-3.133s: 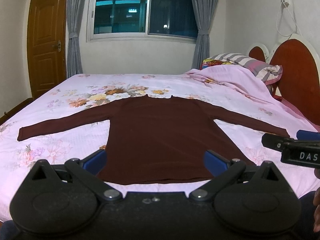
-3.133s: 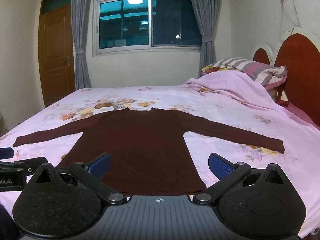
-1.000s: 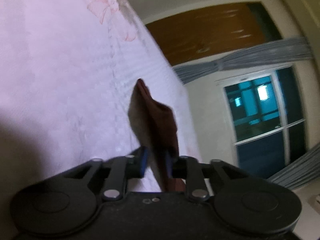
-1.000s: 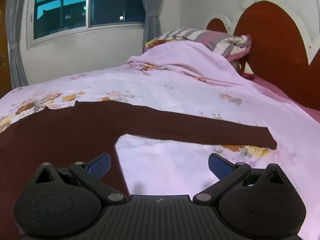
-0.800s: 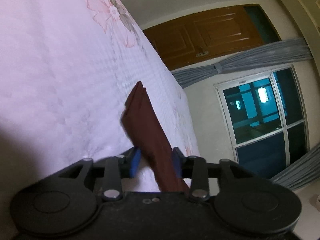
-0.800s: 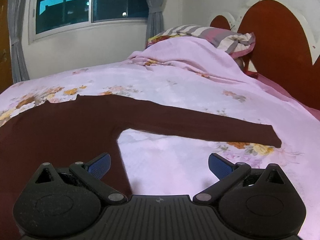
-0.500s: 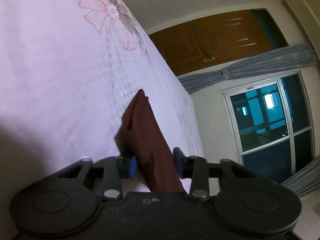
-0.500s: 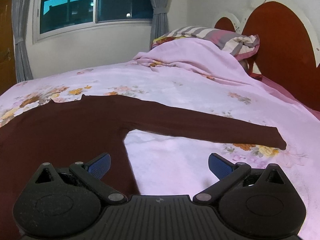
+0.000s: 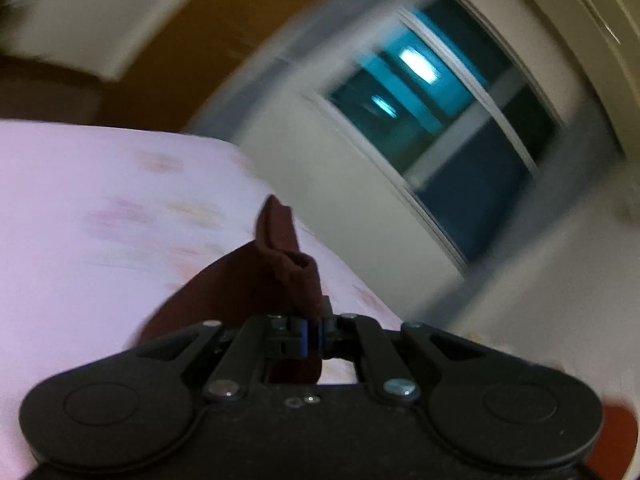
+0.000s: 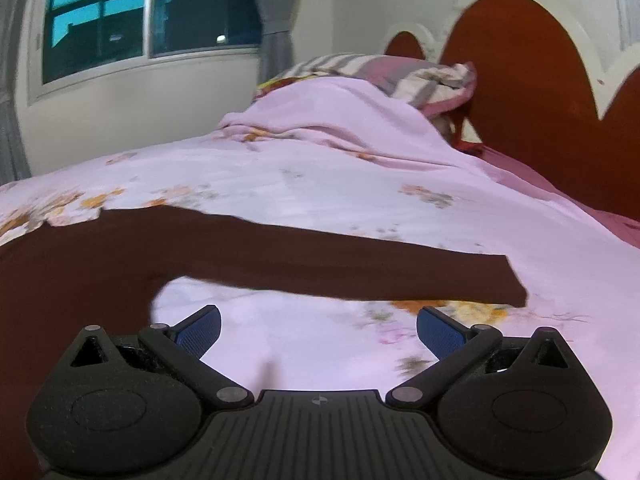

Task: Fold small clothes
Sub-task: 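Carry the sleeve across the shirt body with the left tool and release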

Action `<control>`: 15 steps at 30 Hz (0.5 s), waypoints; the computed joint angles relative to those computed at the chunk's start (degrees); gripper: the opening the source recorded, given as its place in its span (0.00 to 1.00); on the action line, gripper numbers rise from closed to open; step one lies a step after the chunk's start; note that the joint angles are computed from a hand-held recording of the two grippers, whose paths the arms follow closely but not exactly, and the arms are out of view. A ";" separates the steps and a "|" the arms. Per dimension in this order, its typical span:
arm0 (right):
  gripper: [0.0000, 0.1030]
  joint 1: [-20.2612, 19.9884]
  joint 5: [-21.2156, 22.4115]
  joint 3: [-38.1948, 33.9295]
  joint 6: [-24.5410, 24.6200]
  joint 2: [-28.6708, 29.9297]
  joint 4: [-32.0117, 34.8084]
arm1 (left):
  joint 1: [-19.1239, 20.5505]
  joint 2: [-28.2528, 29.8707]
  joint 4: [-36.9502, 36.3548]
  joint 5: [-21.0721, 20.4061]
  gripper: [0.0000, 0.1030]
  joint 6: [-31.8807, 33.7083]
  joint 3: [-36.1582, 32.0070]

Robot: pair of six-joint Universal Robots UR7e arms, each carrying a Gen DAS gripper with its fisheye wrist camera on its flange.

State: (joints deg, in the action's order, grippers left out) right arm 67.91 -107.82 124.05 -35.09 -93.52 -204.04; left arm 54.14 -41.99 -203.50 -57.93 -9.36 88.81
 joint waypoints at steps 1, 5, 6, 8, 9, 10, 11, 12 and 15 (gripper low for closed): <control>1.00 -0.95 0.45 -0.17 0.15 -0.43 0.29 | -1.05 3.09 2.79 -0.64 0.03 1.67 -4.10; 1.00 -4.59 2.98 -0.04 1.05 -2.54 1.39 | -4.02 14.73 10.52 -2.24 0.03 3.76 -17.25; 1.00 -5.51 3.52 0.00 0.85 -3.02 1.71 | -4.57 17.61 11.99 -3.03 0.03 4.05 -20.25; 1.00 -7.06 4.45 0.37 -0.06 -3.82 1.61 | -5.29 23.60 16.97 -4.19 0.03 6.41 -27.69; 1.00 -7.96 5.14 0.50 -0.59 -4.27 1.77 | -5.91 25.74 18.41 -4.33 0.03 7.05 -29.41; 1.00 -8.61 5.69 0.65 -0.96 -4.46 1.60 | -6.27 27.44 20.05 -4.19 0.03 8.01 -31.32; 1.00 -9.31 6.15 0.72 -1.38 -4.60 1.36 | -6.85 29.67 22.09 -3.60 0.03 9.30 -34.12; 1.00 -9.96 6.40 0.69 -1.73 -4.71 1.16 | -7.22 31.44 24.11 -4.42 0.03 11.26 -36.03; 1.00 -12.12 7.83 0.66 -1.47 -5.13 0.94 | -8.04 34.77 25.65 -4.42 0.03 13.86 -38.43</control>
State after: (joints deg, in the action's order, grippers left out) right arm 55.79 -99.99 124.71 -36.56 -98.65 -203.10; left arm 46.10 -7.21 -177.86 -62.35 4.50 50.37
